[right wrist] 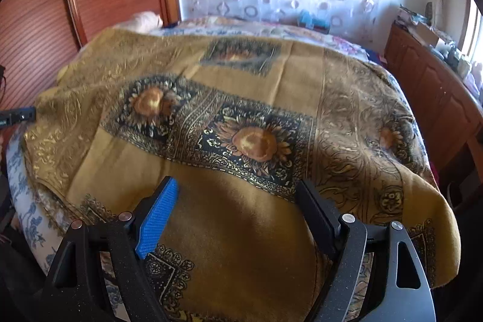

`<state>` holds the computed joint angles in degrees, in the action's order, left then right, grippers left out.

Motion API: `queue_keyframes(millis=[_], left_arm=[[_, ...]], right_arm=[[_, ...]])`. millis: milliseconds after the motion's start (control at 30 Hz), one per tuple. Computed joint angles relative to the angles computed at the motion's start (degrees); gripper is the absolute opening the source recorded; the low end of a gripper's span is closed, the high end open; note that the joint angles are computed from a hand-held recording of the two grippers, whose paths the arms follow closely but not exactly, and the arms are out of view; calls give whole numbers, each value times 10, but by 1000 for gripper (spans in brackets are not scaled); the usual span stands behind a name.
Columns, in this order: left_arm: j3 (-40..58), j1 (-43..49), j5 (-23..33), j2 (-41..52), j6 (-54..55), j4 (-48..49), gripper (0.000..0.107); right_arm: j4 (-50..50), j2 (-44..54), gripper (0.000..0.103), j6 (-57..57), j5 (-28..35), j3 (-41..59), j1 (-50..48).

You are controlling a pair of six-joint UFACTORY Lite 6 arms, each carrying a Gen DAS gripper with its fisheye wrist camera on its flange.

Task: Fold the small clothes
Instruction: 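Grasp the shirt corner with the left gripper and fold it over the bundle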

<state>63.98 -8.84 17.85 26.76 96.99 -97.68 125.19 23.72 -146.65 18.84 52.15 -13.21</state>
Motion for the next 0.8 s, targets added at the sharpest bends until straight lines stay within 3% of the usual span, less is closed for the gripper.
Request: queue_keyframes(millis=[133, 533, 633, 800], left_arm=[[5, 0, -3, 4, -1, 2, 37], [16, -1, -2, 12, -2, 0, 37], [22, 5, 45, 22, 3, 5, 9], [20, -29, 52, -6, 35, -30, 5]], right_arm=[[37, 9, 83, -39, -23, 8, 17], [-12, 17, 87, 7, -24, 19, 12], [-12, 17, 87, 7, -23, 19, 11], [-16, 17, 87, 12, -23, 20, 11]])
